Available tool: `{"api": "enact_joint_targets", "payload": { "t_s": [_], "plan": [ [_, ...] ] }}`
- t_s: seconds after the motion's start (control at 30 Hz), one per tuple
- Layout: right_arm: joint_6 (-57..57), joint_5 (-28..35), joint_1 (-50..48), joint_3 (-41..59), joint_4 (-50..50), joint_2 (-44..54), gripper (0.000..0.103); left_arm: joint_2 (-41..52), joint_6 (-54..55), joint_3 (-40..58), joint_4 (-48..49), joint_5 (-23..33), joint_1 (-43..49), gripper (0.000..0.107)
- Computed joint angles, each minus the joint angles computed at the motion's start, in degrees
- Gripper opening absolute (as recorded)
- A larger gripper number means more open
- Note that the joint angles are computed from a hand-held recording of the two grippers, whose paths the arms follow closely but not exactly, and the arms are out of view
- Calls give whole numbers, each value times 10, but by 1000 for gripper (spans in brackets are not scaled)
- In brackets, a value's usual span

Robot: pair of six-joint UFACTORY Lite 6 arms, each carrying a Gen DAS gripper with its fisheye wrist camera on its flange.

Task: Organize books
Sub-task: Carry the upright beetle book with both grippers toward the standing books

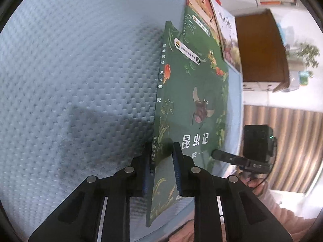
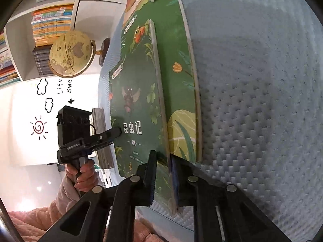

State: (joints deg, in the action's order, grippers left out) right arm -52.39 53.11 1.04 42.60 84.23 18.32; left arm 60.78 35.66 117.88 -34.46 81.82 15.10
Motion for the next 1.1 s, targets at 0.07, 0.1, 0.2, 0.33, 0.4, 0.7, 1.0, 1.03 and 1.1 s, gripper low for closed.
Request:
{"api": "enact_joint_targets", "payload": {
  "t_s": [0.07, 0.1, 0.2, 0.33, 0.4, 0.7, 1.0, 1.03, 1.1],
  "plan": [
    [3, -9, 7, -1, 3, -6, 13, -17, -2, -12, 20, -17, -18, 21],
    [7, -17, 12, -4, 1, -14, 13, -27, 3, -22, 26, -25, -23, 21],
    [43, -48, 37, 5, -27, -37, 14, -49, -2, -51, 28, -48, -31, 20],
    [66, -47, 60, -3, -36, -63, 14, -98, 10, -108, 58, -68, -34, 20],
    [75, -56, 79, -14, -33, -78, 14, -119, 18, -135, 73, -75, -33, 20],
    [6, -52, 100, -32, 80, -36, 15, -113, 29, -145, 72, -77, -19, 22],
    [59, -96, 144, -12, 36, -115, 11, -187, 38, -213, 77, -132, -38, 21],
    [74, -101, 151, -5, 21, -125, 11, -192, 39, -210, 75, -125, -35, 21],
    [92, -107, 159, 2, 9, -141, 11, -192, 39, -194, 65, -113, -27, 21]
  ]
}}
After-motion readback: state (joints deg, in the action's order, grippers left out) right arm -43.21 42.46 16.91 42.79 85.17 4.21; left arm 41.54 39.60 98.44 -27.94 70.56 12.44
